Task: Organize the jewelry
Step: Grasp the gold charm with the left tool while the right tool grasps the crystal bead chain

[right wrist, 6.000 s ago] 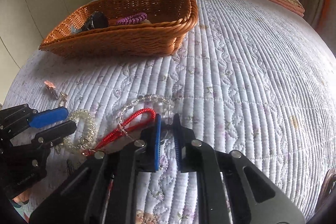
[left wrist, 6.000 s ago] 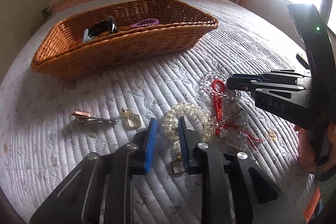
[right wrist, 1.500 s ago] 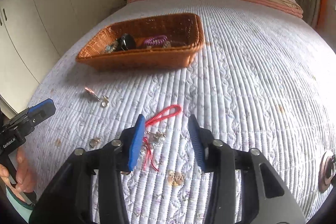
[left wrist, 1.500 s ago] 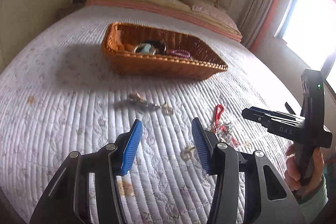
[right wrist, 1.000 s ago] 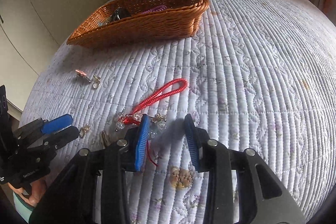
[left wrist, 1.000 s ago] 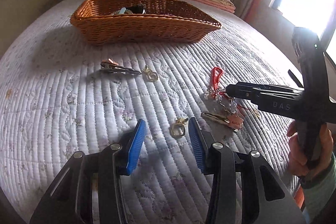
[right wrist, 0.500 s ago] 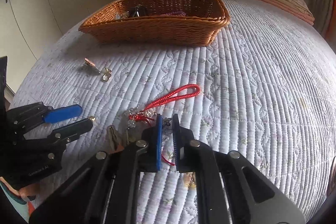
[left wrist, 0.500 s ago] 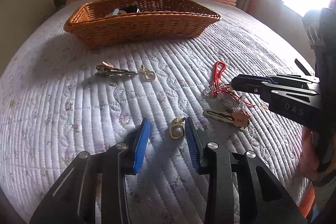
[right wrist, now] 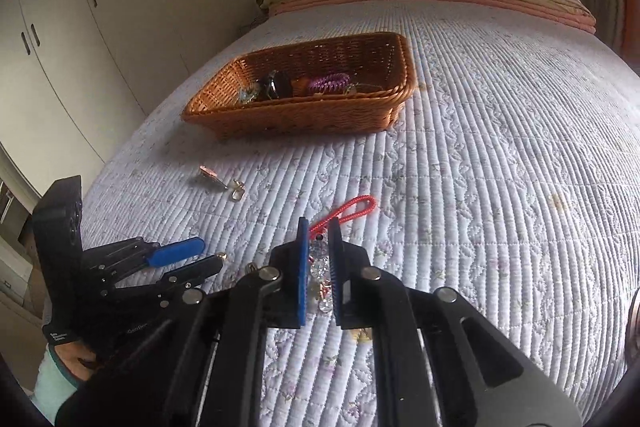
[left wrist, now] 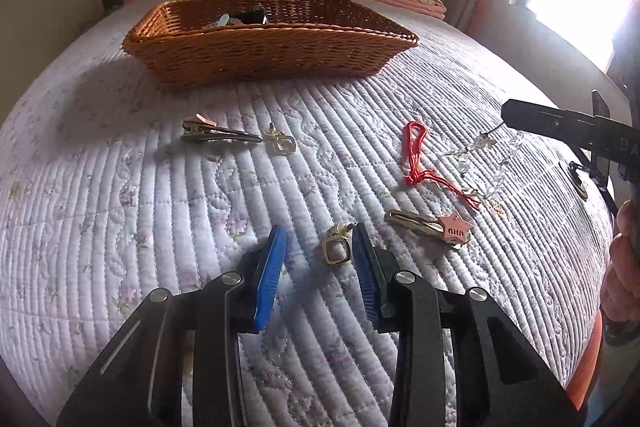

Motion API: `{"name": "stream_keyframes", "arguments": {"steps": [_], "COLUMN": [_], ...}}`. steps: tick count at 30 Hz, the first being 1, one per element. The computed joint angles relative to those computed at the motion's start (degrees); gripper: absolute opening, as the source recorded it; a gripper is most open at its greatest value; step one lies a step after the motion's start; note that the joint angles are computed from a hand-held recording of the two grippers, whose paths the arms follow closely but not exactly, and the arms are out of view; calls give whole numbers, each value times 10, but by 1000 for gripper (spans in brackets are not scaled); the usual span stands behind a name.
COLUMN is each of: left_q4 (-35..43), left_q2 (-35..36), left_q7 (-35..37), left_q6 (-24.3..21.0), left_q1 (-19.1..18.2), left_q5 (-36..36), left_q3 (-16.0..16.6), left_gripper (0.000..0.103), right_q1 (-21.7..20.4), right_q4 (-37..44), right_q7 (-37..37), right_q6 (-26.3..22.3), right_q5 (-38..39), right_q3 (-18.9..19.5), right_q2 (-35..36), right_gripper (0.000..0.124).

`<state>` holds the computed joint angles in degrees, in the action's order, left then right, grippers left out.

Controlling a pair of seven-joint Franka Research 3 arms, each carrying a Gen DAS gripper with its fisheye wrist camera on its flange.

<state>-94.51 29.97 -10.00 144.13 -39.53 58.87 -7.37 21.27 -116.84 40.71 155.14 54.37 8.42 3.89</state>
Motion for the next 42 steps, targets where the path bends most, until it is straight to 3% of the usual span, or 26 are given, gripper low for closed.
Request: {"name": "stream_keyframes", "arguments": {"steps": [7, 14, 16, 18, 21, 24, 26, 28, 30, 34, 39, 40, 42], "left_q4": [1, 3, 0, -6, -2, 33, 60, 76, 74, 53, 39, 35, 29], "left_q2": [1, 1, -2, -6, -3, 16, 33, 41, 40, 27, 19, 18, 14], "left_q7": [3, 44, 55, 52, 54, 102, 135, 148, 142, 114, 92, 88, 82], "left_q6": [3, 9, 3, 9, 8, -30, -66, -91, -89, -70, -56, -51, -45], "left_q1": [0, 1, -2, -2, 0, -2, -9, -20, -23, -23, -22, -20, -18], "left_q5": [2, -12, -15, -14, -18, -41, -55, -57, -53, -38, -21, -19, -15], "left_q3": [0, -7, -8, -7, -6, -12, -12, -7, -2, 3, 3, 2, 1], "left_gripper": [33, 41, 41, 41, 40, 40, 37, 25, 13, 13, 12, 12, 12], "right_q1": [-25, -49, -54, -53, -49, -47, -48, -49, -42, -30, -23, -21, -24], "right_q4": [6, 11, 11, 2, -2, -8, -12, -18, -28, -43, -17, -18, -17], "right_q7": [70, 82, 73, 66, 65, 77, 72, 54, 56, 71, 125, 130, 113], "right_q6": [-13, -38, -43, -24, -15, -13, -14, -21, -10, 21, 23, 31, 28], "right_q5": [-47, -58, -46, -39, -47, -63, -63, -56, -74, -105, -163, -174, -164], "right_q3": [-17, -11, -8, -7, -8, -12, -11, -9, -9, -9, -14, -12, -3], "right_q2": [37, 59, 56, 47, 40, 39, 37, 32, 27, 23, 47, 47, 47], "right_gripper": [8, 11, 22, 50, 51, 51, 51, 51, 51, 50, 50, 48, 32]}}
